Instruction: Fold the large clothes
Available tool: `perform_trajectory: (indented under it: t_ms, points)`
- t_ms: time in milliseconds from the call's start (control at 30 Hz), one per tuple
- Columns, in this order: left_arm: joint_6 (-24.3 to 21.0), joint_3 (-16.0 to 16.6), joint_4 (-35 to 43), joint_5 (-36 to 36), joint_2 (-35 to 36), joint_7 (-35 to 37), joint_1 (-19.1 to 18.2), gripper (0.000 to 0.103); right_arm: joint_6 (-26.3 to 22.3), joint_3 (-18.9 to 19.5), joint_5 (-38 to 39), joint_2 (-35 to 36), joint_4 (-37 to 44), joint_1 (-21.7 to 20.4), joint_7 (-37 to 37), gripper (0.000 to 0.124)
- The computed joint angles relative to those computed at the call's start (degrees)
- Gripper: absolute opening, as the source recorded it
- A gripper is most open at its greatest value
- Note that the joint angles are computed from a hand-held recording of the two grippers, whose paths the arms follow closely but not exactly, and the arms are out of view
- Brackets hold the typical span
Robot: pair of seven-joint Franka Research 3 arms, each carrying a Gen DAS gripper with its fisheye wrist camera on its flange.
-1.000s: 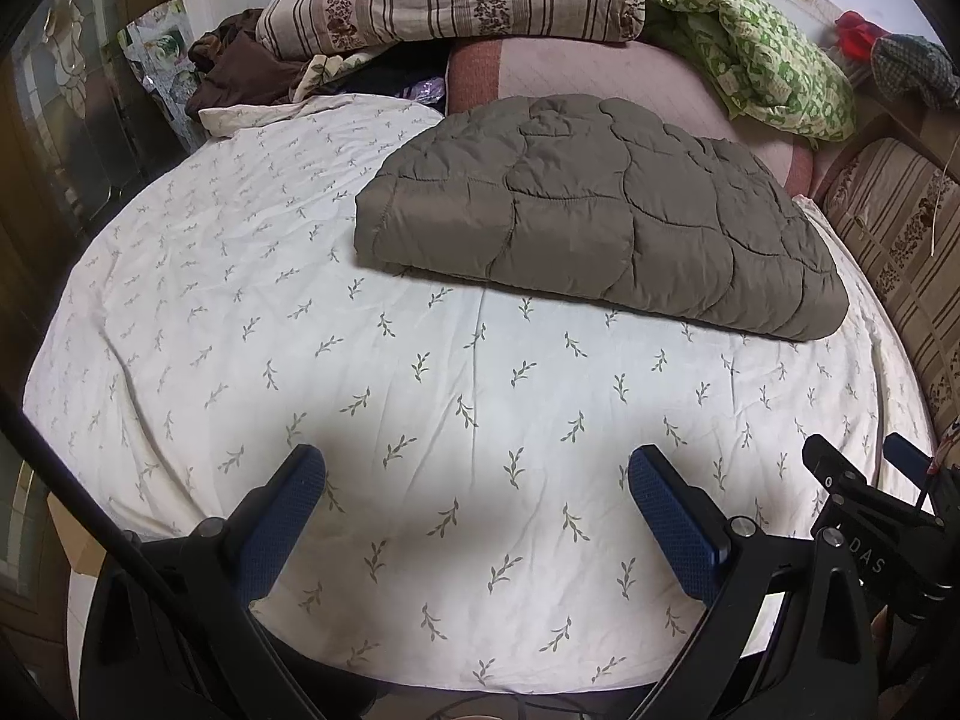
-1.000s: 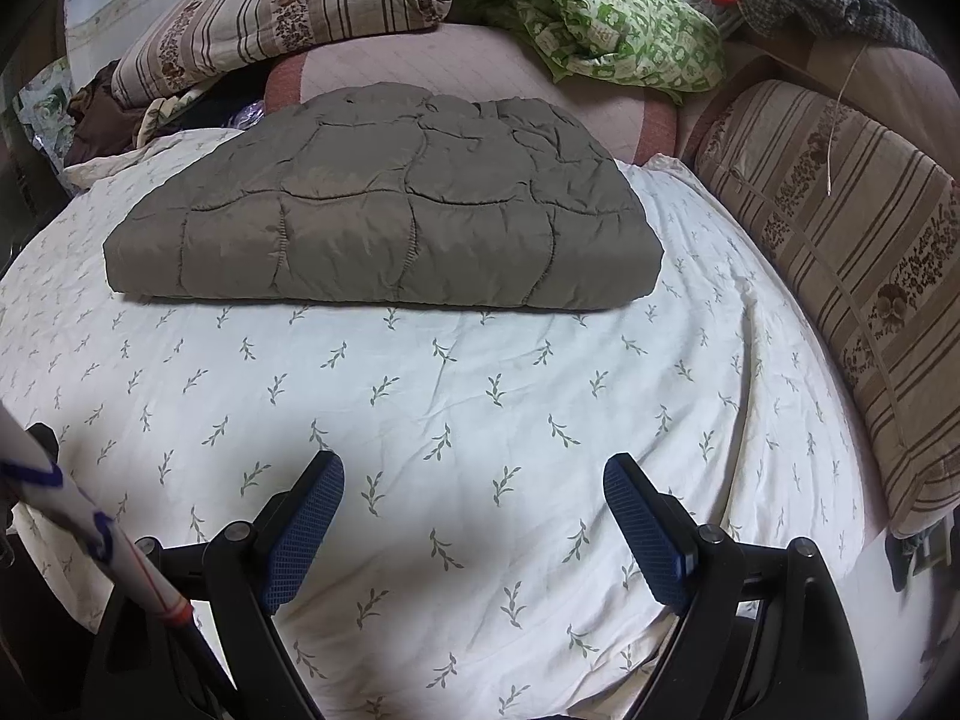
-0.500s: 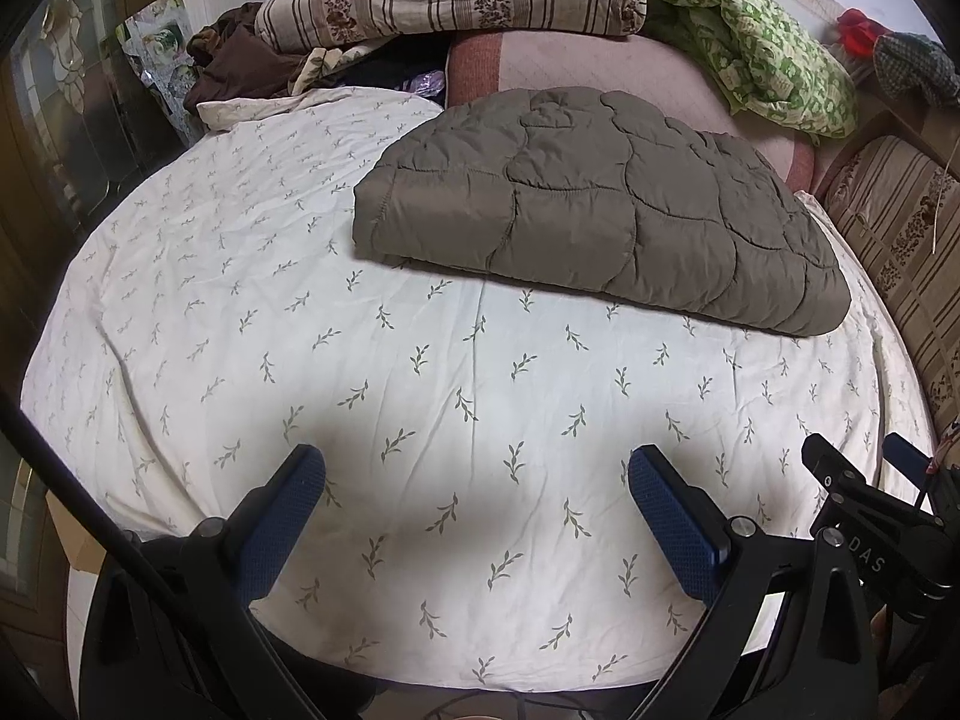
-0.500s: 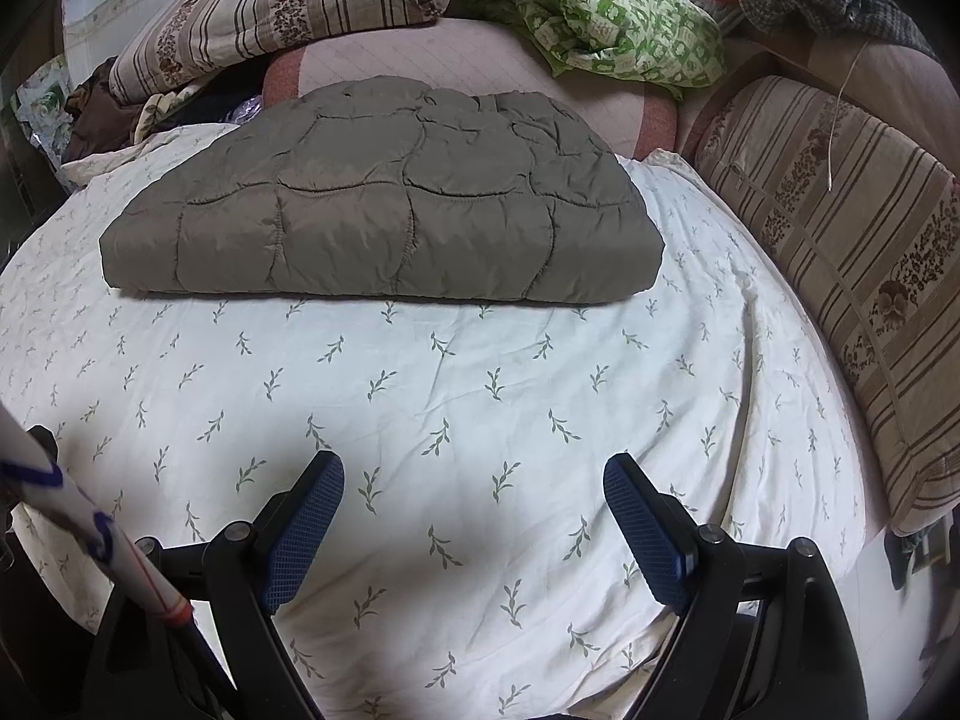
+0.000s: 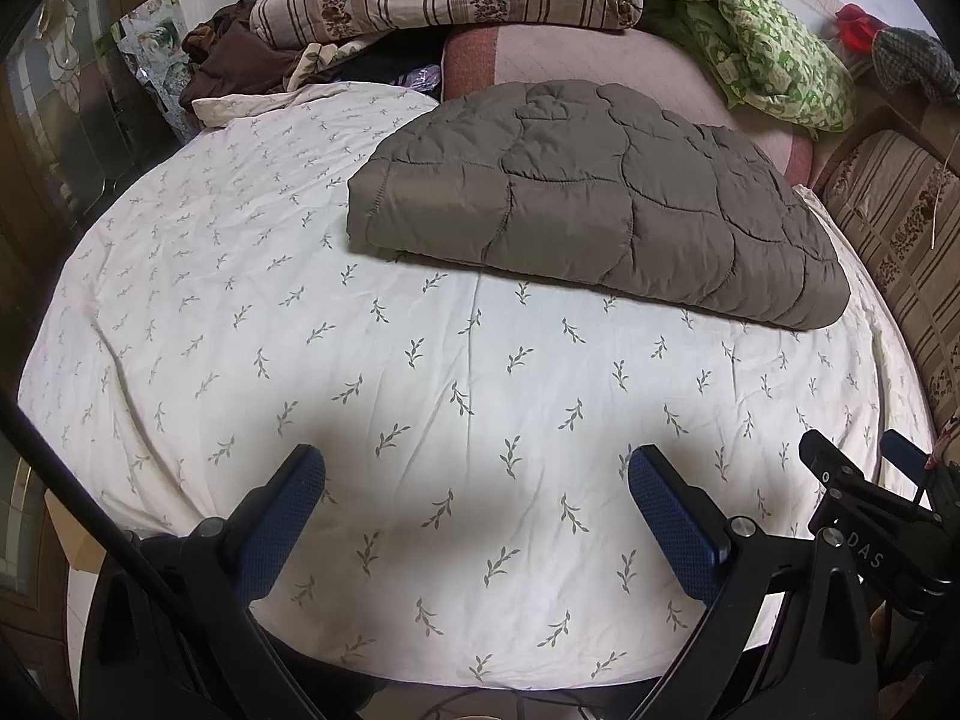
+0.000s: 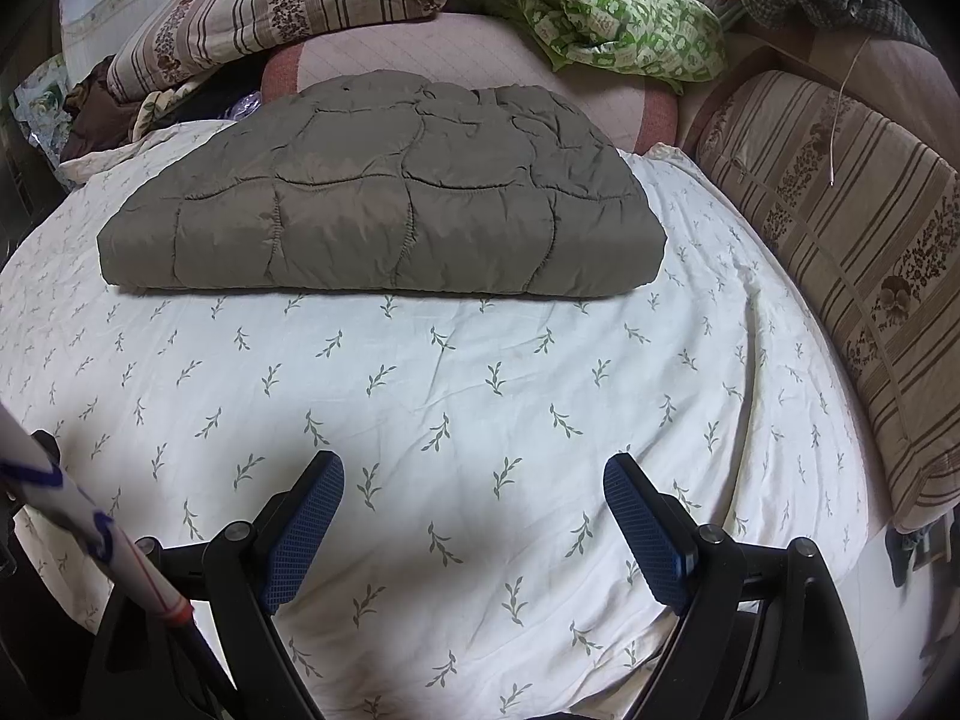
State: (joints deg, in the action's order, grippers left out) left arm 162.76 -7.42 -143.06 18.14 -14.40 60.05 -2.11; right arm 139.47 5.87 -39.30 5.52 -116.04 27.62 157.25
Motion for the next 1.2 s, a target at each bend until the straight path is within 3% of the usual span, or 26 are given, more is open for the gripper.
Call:
perform_trajectory:
  t_ms: [800, 933, 1033, 1200]
  points:
    - [-1.77, 0.61, 1.23, -2.50, 1.42, 2.87, -0.97, 0.101, -0.02, -0.28, 0.90, 0.49, 0.20, -0.01, -0.37, 0.091]
    - [-1.65, 0.04, 2.46, -1.40, 3.36, 2.33, -0.26, 0.101, -1.82, -0.34, 0.53, -0.02, 0.19, -0.02, -0.98, 0.091]
    - [-0.90, -0.38, 3.93, 0.33, 5.73, 1.43, 0.13, 0.101, -5.78, -0.20, -1.14, -1.92, -0.99, -0.18, 1.29, 0.091]
    - [-1.11, -0.71, 7.11, 2.33, 9.39, 2.36, -0.34, 0.101, -7.96, 1.09, -1.56, -6.79, -5.77, -2.17, 5.45, 0.092]
